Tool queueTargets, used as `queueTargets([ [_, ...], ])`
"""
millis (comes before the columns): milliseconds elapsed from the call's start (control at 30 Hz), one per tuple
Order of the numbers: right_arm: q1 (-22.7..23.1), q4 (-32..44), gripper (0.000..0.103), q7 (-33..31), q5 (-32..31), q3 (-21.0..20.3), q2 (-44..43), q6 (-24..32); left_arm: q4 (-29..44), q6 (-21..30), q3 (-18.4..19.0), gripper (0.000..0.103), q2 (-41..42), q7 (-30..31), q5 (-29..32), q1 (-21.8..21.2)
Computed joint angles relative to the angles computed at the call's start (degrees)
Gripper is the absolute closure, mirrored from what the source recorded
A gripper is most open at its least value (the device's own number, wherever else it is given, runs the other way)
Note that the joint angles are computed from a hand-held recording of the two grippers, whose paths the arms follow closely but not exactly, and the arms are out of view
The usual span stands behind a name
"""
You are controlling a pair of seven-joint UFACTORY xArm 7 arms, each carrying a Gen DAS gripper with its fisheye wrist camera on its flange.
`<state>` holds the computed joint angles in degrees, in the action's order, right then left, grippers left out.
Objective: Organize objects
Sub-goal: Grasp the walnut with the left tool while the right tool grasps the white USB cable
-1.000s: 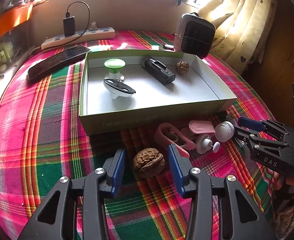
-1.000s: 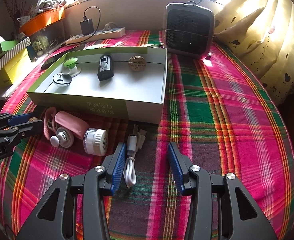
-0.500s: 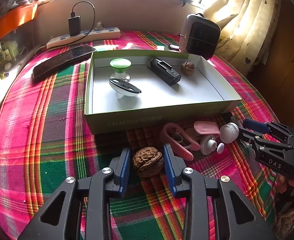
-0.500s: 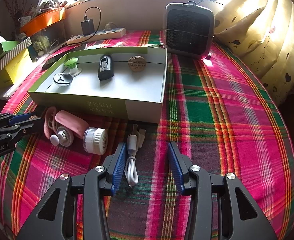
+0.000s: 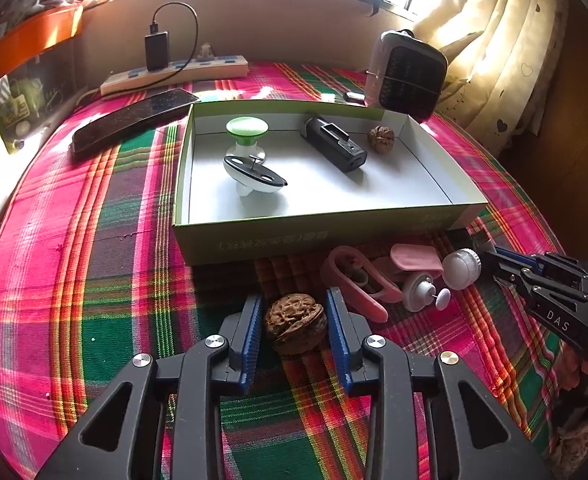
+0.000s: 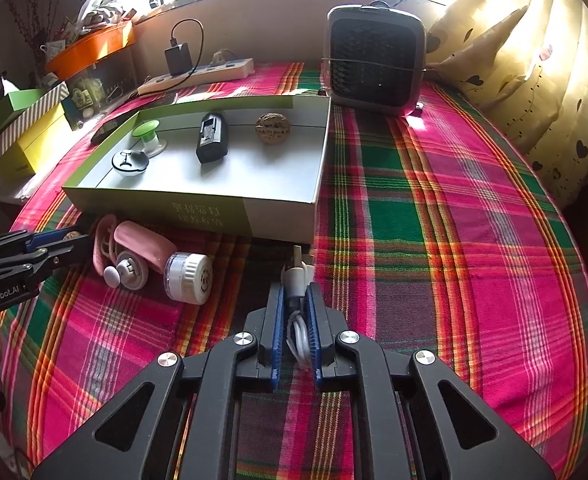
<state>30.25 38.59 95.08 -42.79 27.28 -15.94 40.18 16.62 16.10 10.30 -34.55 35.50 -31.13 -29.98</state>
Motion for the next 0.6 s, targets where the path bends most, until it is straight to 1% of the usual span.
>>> queueTargets([
  [200,-0.5,-1.5,0.091,0.3,0.1,-0.2,-1.3,-2.7,-0.3,-0.8,-0.4,0.074,-0.1,-1.0,0.2,0.0],
  [467,-1.3,-2.5,0.091,-1.0,0.3,0.3,-2.1,-5.4,-0.7,-1.5,0.6,0.074,-0.5,-2.1,-0.1,-0.9],
  [600,-1.9,-2.8,0.091,-1.1,0.3,0.7,-2.3,-6.1,-0.9,-1.8,-0.1,0.074,-0.5,-3.2,0.6,-0.5],
])
